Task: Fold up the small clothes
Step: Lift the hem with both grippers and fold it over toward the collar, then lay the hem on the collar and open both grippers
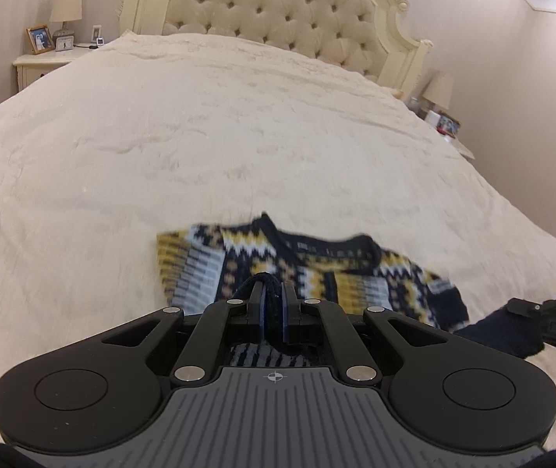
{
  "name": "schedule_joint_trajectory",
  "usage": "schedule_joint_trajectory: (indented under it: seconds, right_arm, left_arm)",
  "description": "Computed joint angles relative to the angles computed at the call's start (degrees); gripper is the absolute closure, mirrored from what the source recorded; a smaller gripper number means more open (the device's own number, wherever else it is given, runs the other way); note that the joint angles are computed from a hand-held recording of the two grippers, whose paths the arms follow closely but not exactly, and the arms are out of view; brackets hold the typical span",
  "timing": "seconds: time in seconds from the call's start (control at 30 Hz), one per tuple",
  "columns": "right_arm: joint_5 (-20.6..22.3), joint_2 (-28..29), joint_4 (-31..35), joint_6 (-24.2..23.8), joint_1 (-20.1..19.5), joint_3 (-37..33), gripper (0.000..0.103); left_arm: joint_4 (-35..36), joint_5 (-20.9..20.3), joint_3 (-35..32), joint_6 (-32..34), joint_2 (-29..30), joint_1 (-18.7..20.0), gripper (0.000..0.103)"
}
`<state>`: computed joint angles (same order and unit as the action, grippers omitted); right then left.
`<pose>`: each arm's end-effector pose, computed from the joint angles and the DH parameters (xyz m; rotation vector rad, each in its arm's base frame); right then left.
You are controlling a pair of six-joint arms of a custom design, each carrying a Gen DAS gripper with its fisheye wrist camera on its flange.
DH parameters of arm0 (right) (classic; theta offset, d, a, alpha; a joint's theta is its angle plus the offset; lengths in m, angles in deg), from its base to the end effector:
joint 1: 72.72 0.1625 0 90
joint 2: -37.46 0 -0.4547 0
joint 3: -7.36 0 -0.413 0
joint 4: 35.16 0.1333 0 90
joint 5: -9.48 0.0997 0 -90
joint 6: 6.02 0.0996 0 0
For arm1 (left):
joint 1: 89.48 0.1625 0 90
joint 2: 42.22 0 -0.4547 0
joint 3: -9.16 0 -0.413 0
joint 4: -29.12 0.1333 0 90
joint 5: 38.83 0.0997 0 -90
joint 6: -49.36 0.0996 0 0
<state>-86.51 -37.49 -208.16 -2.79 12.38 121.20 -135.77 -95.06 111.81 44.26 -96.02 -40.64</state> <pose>0.0729 -0.5884 0.3406 -0.2588 -2.8007 1.1370 -0.2965 -0.6258 0.1878 0.6411 2.5685 -0.8765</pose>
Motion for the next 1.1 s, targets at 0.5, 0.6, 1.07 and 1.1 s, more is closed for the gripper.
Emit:
schedule_joint_trajectory:
  seconds: [0.5,0.6,1.07,1.1]
  right_arm:
    - [-1.0,14.1,10.0,1.4,-2.5,-18.5,0.081]
    - [-1.6,15.7,11.1,2.2,-3.1,-20.4,0.069]
    - [-7.0,13.4,10.4,-7.2,-2.4,-18.9,0.031]
    - [-7.6,12.9,10.9,-7.7,-2.3,-18.4,0.031]
  left_arm:
    - [11.4,2.1,-18.8,-0.5,12.9,5.2,0.094]
    - [13.2,1.4,-21.6,-2.6,14.7,6.6,0.091]
    - [14.4,1.6,-17.8,0.2,11.0,6.9,0.021]
    - [14.2,2.0,-17.0,0.3,10.7,6.7,0.021]
